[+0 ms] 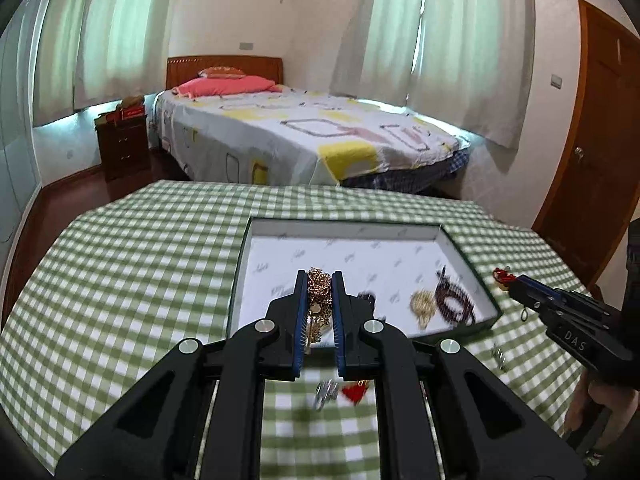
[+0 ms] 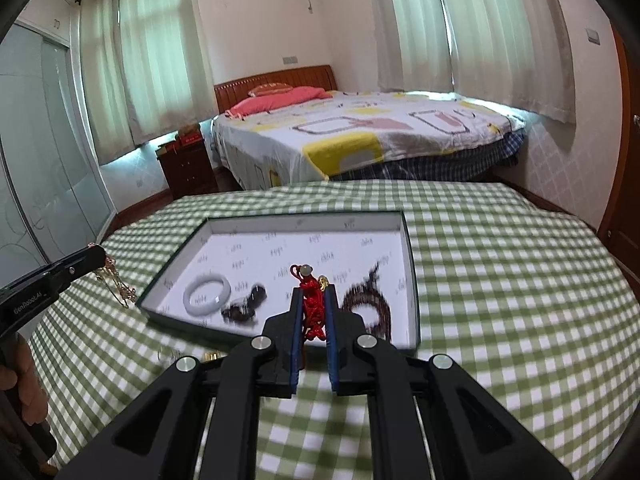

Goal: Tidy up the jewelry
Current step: 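Lift the gold brooch with the left tool toward the tray while the right tool carries the red tassel there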

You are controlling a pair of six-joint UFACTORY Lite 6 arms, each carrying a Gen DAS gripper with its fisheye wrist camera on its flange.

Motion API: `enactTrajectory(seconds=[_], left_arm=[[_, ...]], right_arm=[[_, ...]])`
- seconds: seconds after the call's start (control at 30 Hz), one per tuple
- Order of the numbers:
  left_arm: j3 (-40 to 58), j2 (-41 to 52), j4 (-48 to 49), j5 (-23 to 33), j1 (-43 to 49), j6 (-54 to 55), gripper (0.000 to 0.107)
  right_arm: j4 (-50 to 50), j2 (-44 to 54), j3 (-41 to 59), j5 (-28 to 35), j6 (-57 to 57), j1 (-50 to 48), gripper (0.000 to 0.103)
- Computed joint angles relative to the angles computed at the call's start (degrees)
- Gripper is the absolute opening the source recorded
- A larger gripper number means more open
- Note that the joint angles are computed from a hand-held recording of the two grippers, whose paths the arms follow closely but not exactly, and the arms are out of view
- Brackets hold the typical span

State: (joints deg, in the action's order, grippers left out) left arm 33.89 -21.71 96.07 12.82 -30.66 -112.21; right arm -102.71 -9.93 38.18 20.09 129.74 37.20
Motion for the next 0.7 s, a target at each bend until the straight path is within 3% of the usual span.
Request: enactTrajectory(seconds=[0.4,0.7], left_arm=[[20.8,24.2,38.1,-2.5,4.5,-34.0,0.012],[37.7,46.8,48.6,-6.8,8.8,-43.6,0.012]], right_arm=[[-16.6,16.5,17.6,-6.1,9.8,-9.6,0.011],[-24.6,31.3,27.4,-8.7,16.6,-13.3,0.011]])
